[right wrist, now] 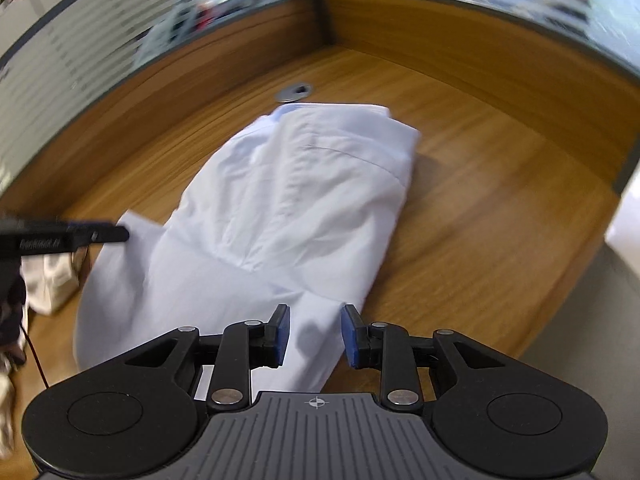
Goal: Fold clothes
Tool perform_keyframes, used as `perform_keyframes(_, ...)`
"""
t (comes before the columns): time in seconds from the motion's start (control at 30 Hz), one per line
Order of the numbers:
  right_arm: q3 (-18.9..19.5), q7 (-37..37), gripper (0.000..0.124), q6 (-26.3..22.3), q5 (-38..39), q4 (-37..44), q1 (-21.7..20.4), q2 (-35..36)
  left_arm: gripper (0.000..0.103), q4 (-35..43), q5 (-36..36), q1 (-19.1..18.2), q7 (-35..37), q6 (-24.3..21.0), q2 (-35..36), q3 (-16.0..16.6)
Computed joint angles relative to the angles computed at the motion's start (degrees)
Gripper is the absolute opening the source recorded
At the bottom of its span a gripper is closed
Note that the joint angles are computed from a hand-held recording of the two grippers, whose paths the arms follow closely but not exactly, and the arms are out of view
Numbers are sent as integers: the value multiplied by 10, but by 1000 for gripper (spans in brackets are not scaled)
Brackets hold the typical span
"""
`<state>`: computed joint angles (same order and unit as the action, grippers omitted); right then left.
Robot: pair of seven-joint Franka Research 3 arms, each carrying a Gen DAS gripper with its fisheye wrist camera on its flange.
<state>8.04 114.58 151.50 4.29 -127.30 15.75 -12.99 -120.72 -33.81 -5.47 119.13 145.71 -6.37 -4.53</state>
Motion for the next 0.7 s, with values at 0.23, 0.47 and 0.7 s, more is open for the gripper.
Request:
perform_keyframes(0.23,-20,5,29,2,105,-8,14,4,32,40,-40,15,12,-69,33,-2)
perform_keyframes(0.47,-3,63,3,9,79,-11,-3,5,9,45,-53,31,-59,-64,42,-10)
perform_keyframes(0.7,-8,84,3,19,68,-22,3,10,11,42,-22,37,-119,-39,55,-15)
